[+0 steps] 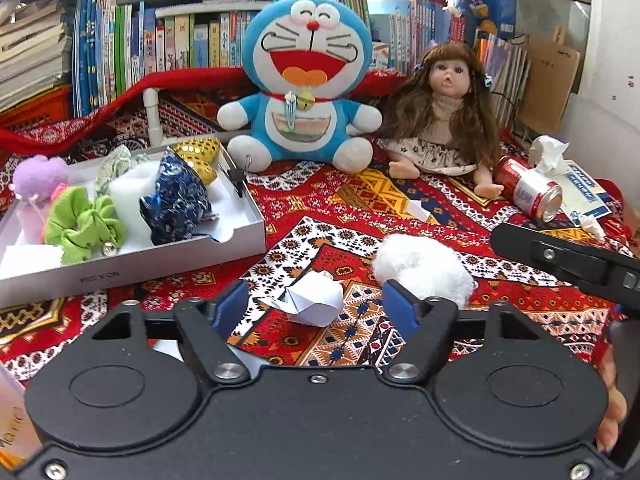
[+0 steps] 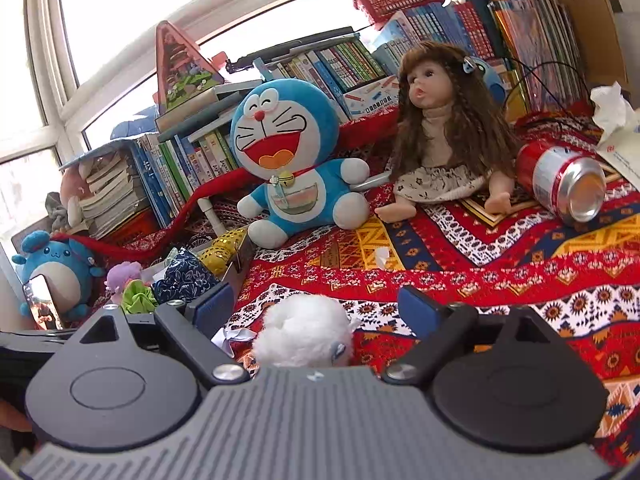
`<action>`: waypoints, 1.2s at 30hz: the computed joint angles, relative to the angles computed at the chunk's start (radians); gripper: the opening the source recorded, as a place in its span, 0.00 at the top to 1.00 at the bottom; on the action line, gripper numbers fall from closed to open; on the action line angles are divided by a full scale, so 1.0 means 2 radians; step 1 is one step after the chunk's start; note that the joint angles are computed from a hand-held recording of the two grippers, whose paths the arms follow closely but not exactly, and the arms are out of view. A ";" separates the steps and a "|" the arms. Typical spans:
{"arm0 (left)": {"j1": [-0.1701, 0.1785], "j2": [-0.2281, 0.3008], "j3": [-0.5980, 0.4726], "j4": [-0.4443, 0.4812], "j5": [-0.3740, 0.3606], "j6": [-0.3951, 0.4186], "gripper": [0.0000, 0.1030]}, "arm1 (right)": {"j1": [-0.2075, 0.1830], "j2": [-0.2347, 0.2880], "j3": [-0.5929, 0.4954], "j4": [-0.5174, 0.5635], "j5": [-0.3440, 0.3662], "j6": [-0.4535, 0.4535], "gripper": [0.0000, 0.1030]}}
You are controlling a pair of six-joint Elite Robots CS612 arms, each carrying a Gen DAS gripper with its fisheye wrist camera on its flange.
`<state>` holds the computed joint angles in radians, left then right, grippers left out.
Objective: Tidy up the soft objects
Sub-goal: 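Move the left tool to the white folded paper while the right tool reaches the white pompom, then grasp the white folded paper with the left tool while the right tool grasps the white pompom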
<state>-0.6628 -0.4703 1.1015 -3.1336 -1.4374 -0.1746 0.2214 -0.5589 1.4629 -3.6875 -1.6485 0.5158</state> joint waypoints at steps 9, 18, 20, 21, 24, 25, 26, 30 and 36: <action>-0.003 0.017 -0.035 0.063 0.024 -0.038 0.43 | -0.001 0.004 0.001 -0.001 0.011 0.012 0.10; -0.003 0.026 -0.048 0.058 0.027 -0.046 0.54 | -0.001 0.003 0.003 0.004 0.016 0.015 0.10; -0.003 0.027 -0.048 0.052 0.026 -0.044 0.60 | -0.001 0.004 0.002 0.005 0.017 0.015 0.10; -0.003 0.027 -0.048 0.049 0.026 -0.041 0.61 | -0.001 0.004 0.002 0.006 0.017 0.014 0.10; -0.003 0.025 -0.043 0.032 0.024 -0.032 0.64 | 0.000 0.004 0.001 0.009 0.017 0.011 0.10; -0.003 0.025 -0.041 0.027 0.023 -0.030 0.65 | 0.000 0.004 0.000 0.011 0.016 0.009 0.10; -0.003 0.024 -0.039 0.024 0.024 -0.028 0.65 | 0.001 0.005 -0.001 0.014 0.014 0.007 0.10; -0.002 0.021 -0.036 0.023 0.026 -0.030 0.65 | 0.003 0.005 -0.004 0.024 0.011 0.001 0.10; 0.001 0.017 -0.029 0.012 0.028 -0.038 0.65 | 0.004 0.006 -0.008 0.035 0.016 -0.010 0.10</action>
